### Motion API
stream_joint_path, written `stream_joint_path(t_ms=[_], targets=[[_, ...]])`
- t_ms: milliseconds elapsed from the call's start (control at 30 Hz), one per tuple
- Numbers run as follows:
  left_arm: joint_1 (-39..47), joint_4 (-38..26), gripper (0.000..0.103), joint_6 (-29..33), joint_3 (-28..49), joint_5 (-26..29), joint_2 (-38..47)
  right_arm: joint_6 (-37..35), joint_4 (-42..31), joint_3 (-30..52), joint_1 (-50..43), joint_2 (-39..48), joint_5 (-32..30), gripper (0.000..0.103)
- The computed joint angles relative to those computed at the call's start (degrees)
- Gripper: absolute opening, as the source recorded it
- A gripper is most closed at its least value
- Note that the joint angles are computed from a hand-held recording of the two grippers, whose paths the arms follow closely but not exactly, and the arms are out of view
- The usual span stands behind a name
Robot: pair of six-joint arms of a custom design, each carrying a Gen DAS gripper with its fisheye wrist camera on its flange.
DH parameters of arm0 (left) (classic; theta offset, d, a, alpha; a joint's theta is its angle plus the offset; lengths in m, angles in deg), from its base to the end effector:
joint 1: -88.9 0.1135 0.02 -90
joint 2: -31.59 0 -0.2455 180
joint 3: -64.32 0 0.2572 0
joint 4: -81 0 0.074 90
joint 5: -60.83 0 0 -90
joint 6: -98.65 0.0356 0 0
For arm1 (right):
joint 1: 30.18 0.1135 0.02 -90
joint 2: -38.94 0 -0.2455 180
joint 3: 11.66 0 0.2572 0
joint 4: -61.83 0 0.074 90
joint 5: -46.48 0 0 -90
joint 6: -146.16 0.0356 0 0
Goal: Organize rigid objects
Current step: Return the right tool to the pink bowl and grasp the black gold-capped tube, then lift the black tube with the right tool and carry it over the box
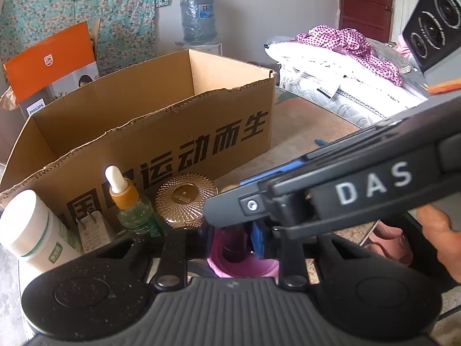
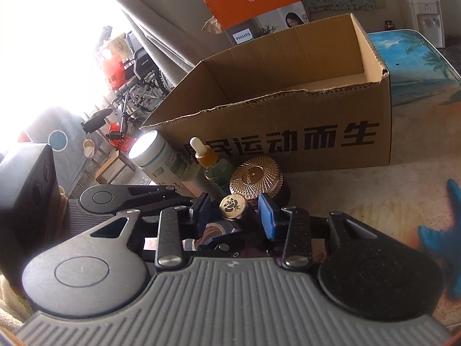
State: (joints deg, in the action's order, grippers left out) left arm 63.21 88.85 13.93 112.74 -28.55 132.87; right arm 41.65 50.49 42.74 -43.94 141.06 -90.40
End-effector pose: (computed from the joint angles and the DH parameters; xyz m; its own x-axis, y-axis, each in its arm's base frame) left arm 0.2709 -0.1307 0.0717 -0.5941 0.3879 -0.7047 0.4972 0.8658 0.0574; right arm 0.2928 -0.0450 0.0789 -0.7559 0.0088 -0.6546 -0.4042 0.7803 0.4773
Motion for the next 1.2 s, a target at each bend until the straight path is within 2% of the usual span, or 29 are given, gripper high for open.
stream_joint_path(t_ms=[100,433,667,867,1033,1200], targets=[[-0.2,0.2,0.024,-0.3,0.1,-0.2,0.1,0.4,0.7,0.1,0.4,0.6,0.4,0.027],[-0.9,1.5,0.023,-0.6,-3.0,-1.7,-4.3,0.5,2.7,-3.1,-0.5,-3.6,-0.4,0.024],[-1.3,0.8,0.023,-0.3,-6.2,-3.0,-11.5,2.1,3.8,-6.4,-0.5,-10.2,-1.2,0.024],[-1.3,-2.2,0.023,0.4,-7.9,-5.0,-21.4,3.3,2.1,-7.0,-0.8,-17.5,-4.2,0.024],[2.5,-8.8,0.023,-1.1,-3.6,-2.3,-27.2,4.4,0.4,-3.1,0.5,-20.7,-7.0,0.024],[7.4,-14.5,0.023,-1.3,3.8,0.4,-26.9,6.7,-2.3,7.6,3.6,-16.6,-8.5,0.024]])
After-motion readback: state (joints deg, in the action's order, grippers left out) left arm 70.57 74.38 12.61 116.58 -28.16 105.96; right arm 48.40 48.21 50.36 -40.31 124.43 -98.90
